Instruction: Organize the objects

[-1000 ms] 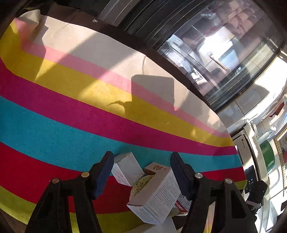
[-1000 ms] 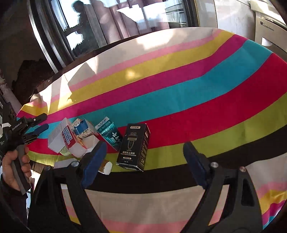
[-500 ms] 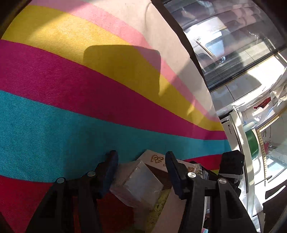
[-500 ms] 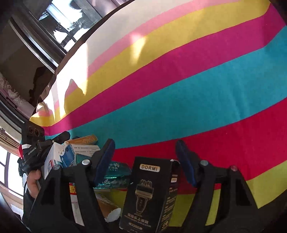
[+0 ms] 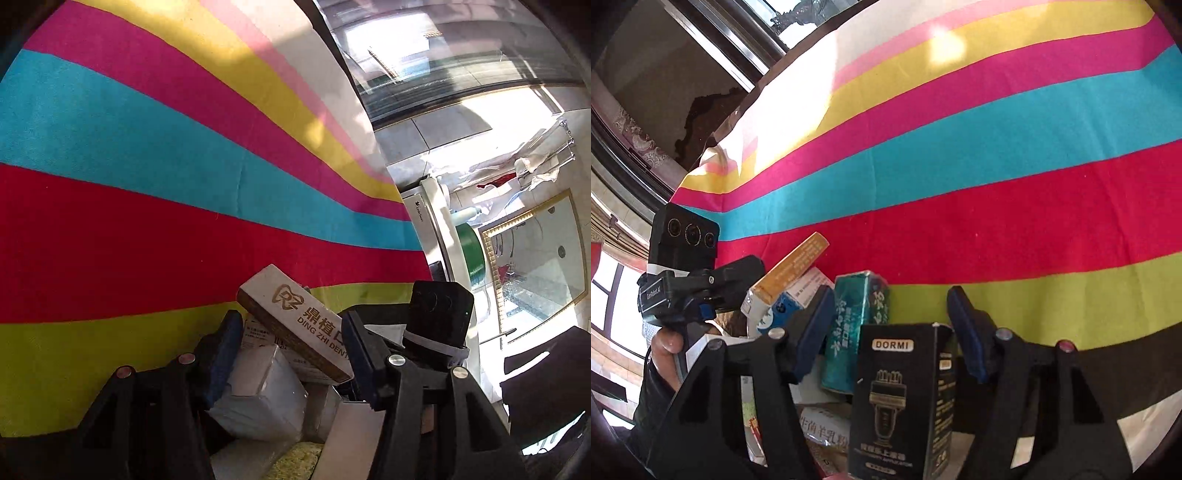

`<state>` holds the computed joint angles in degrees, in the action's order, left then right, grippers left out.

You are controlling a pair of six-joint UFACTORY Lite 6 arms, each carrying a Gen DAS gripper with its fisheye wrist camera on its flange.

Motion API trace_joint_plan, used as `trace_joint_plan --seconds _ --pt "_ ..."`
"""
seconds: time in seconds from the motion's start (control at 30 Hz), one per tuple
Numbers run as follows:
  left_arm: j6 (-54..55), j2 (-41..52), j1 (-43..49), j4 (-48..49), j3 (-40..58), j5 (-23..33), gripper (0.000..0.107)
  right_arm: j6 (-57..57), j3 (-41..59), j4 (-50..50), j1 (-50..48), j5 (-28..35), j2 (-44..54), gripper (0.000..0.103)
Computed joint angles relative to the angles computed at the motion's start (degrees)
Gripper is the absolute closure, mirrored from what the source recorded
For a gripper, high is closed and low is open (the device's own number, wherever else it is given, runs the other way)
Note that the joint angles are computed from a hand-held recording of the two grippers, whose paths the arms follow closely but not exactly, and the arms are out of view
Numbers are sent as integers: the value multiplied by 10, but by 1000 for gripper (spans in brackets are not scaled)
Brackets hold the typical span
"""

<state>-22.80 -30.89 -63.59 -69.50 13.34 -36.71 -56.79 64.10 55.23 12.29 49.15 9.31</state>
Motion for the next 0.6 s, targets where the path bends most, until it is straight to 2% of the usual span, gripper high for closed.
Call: trace_joint_plan --seconds 0.1,0.17,0.2,0.3,0.4,0.5,0.6 --pt "29 47 -67 -58 40 -31 48 -15 -60 -16 -37 24 -63 35" --pt "122 78 -84 -154 92 -37 43 -20 -98 -23 -42 11 -109 35" --pt "177 84 -102 -214 113 -59 38 -20 -114 -28 -44 -3 -135 35" --pt "299 85 -176 -362 177 -173 29 -20 -148 -41 -86 -6 -216 33" --pt "360 129 -270 -449 270 -317 26 11 -168 -71 -113 -4 -301 27" --pt "406 233 -330 -499 400 -421 25 26 -191 -104 -154 21 -375 23" --pt "482 369 -350 -555 565 -489 24 17 -219 -128 -205 63 -446 22"
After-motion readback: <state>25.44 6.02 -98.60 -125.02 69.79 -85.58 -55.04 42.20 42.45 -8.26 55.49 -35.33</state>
